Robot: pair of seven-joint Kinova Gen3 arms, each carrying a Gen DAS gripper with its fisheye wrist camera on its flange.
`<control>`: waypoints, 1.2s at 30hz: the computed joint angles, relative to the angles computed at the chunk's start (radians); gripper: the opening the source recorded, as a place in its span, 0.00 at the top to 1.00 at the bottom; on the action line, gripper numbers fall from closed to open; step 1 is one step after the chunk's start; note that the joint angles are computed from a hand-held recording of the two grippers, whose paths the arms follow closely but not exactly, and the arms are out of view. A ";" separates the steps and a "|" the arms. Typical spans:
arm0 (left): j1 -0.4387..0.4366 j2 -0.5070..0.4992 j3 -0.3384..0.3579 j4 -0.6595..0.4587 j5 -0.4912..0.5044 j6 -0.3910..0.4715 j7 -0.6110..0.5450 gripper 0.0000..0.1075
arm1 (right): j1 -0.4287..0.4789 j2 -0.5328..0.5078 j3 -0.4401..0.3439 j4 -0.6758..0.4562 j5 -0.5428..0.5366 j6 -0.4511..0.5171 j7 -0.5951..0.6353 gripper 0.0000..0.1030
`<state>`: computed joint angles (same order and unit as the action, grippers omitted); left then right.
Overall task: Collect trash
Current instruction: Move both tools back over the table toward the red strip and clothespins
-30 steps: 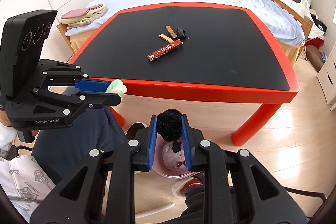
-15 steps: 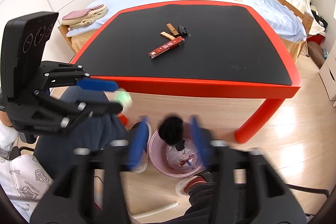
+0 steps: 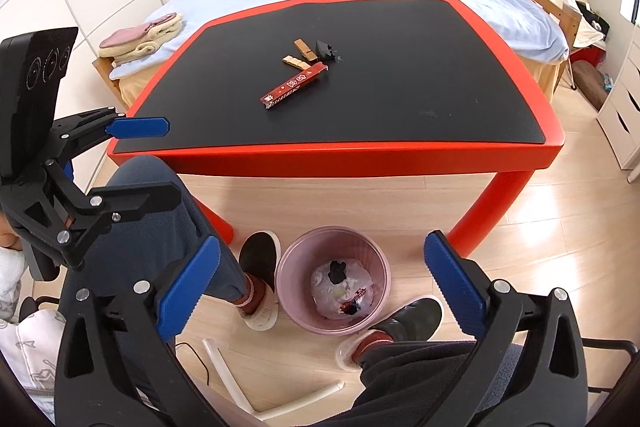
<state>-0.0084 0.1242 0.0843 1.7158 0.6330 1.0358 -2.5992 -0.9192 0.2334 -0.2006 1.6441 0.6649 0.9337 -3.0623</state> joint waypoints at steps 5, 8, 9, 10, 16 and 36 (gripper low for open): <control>-0.004 0.002 -0.002 -0.005 0.004 -0.002 0.000 0.11 | 0.004 0.001 0.004 -0.013 -0.008 0.017 -0.004 0.03; -0.005 0.005 -0.003 -0.013 0.002 -0.003 0.006 0.11 | 0.018 -0.006 0.007 -0.013 -0.020 0.008 -0.007 0.03; -0.005 0.007 -0.002 -0.018 0.001 -0.004 0.009 0.11 | 0.021 -0.008 0.007 -0.013 -0.019 0.006 -0.005 0.03; -0.006 0.009 -0.002 -0.022 -0.001 -0.006 0.012 0.11 | 0.024 -0.008 0.008 -0.019 -0.016 0.010 -0.001 0.03; -0.007 0.027 0.002 -0.053 -0.010 -0.027 0.031 0.11 | 0.059 -0.003 0.017 -0.059 -0.018 0.001 0.069 0.03; 0.026 0.216 0.066 -0.249 -0.129 -0.106 0.165 0.11 | 0.258 0.212 0.126 -0.378 -0.261 -0.036 0.564 0.03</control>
